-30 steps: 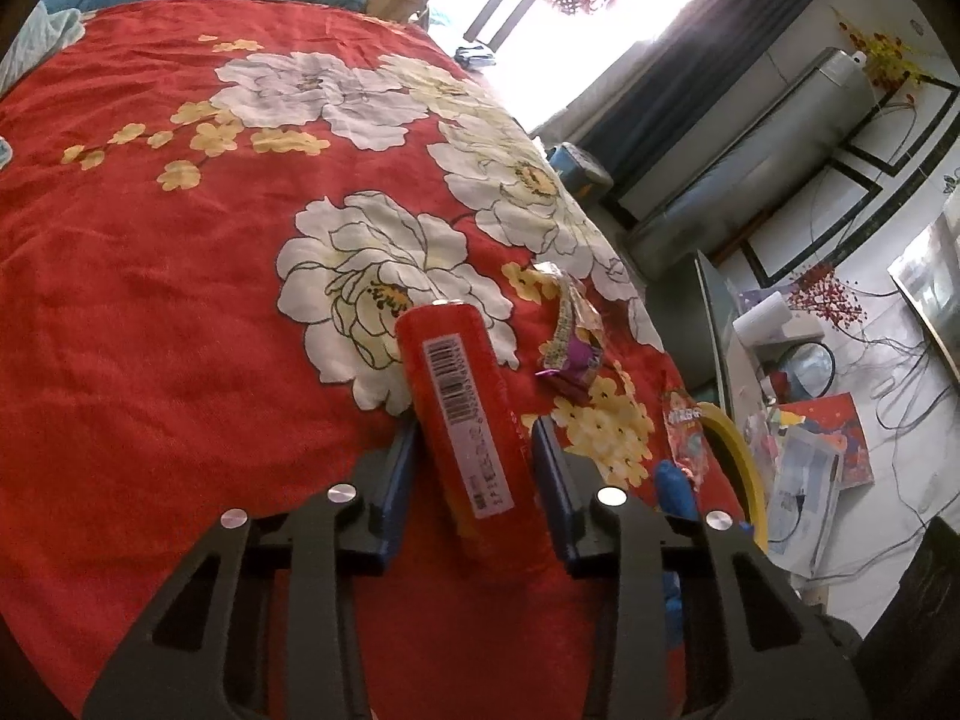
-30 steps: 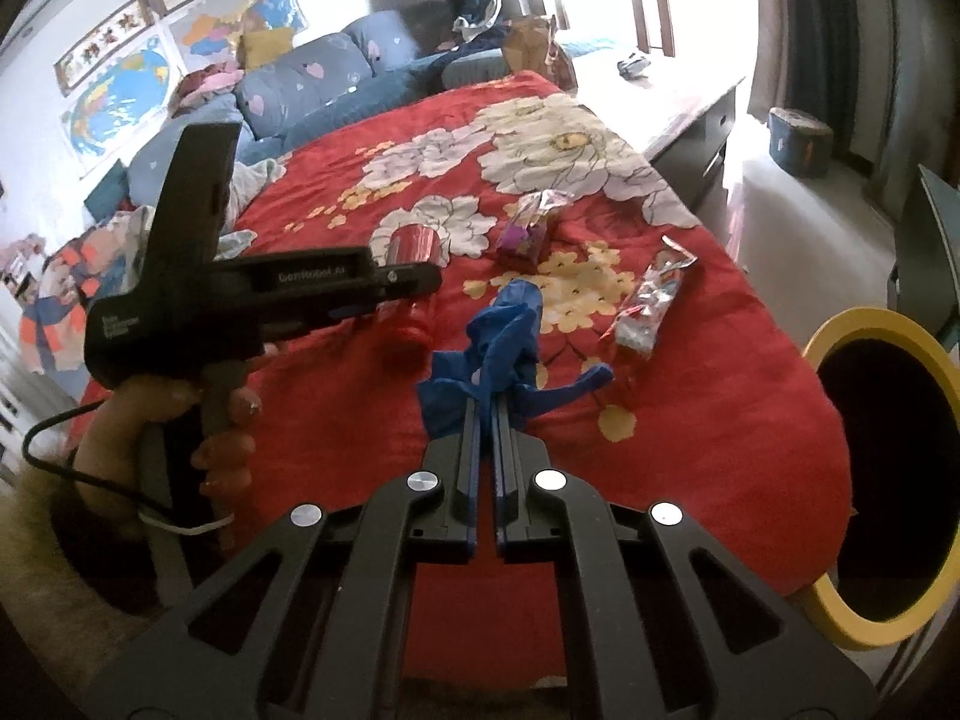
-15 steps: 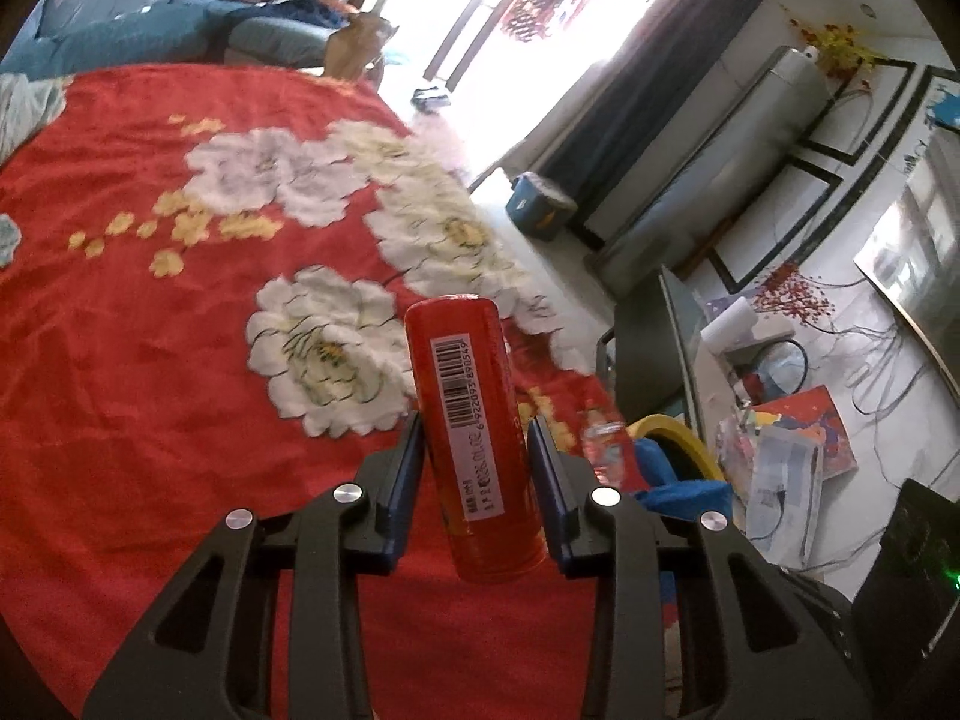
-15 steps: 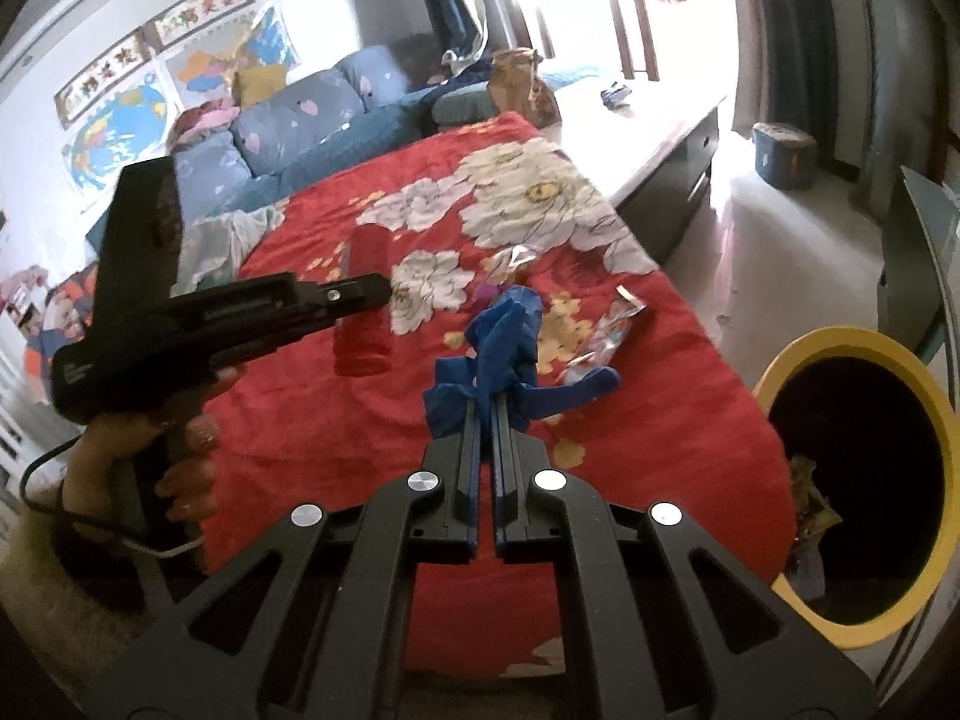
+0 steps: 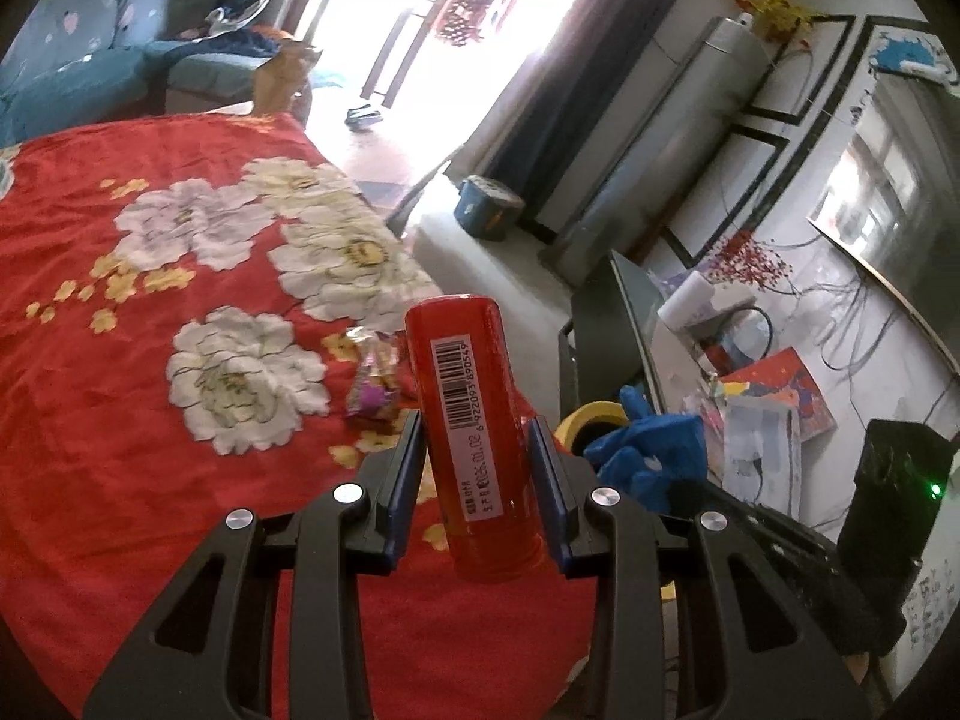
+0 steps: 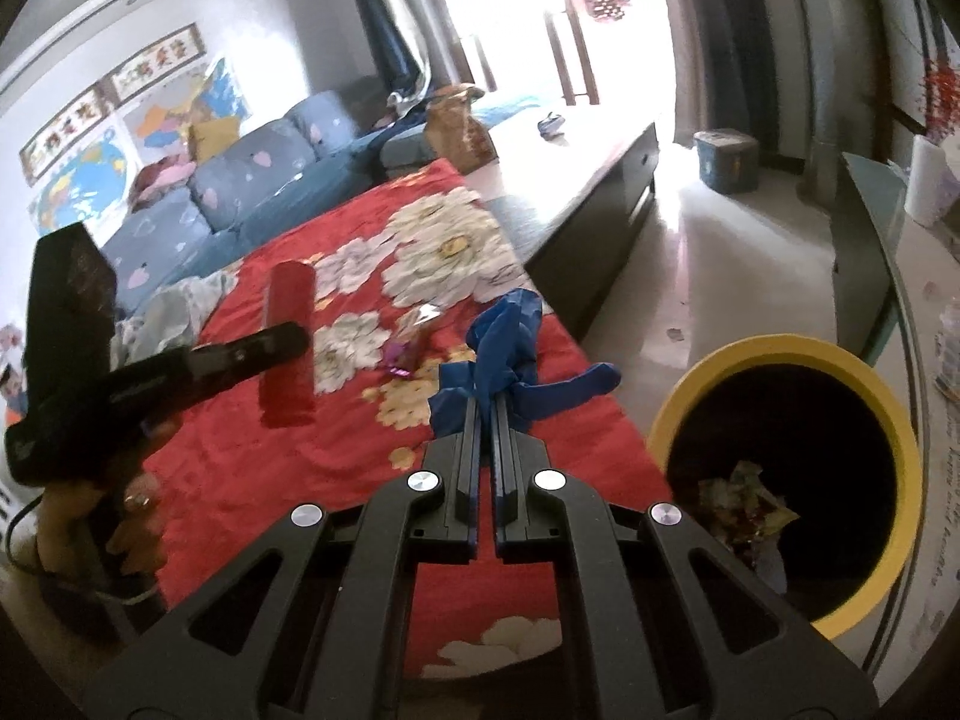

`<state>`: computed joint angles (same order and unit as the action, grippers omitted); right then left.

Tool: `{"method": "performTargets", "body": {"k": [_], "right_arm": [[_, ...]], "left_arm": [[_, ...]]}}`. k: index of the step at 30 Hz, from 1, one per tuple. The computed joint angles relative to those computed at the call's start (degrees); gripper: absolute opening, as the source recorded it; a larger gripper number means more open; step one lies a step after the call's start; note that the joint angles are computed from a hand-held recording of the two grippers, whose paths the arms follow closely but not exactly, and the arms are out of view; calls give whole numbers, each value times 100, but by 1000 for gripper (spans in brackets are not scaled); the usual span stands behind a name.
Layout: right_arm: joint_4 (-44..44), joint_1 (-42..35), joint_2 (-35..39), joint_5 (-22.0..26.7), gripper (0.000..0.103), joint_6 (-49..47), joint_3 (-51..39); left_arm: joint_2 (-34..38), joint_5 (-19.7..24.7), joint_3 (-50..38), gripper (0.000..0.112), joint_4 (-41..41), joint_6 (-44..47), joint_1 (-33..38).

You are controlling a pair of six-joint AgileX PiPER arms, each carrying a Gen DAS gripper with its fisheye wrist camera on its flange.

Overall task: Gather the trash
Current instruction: 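Carry the red can with the left tool while the right tool carries the blue glove to the bin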

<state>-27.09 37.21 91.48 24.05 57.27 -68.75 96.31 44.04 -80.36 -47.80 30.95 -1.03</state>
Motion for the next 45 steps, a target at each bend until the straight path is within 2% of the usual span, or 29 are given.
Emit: {"method": "performTargets", "body": {"k": [19, 45], "right_arm": [[-1118, -502, -608, 126, 1, 1192, 687], [-1081, -1681, -1160, -282, 1, 1502, 1681]], "left_arm": [[-26, -41, -259, 33, 504, -218, -1050], [537, -293, -805, 33, 1401, -712, -2489]]}}
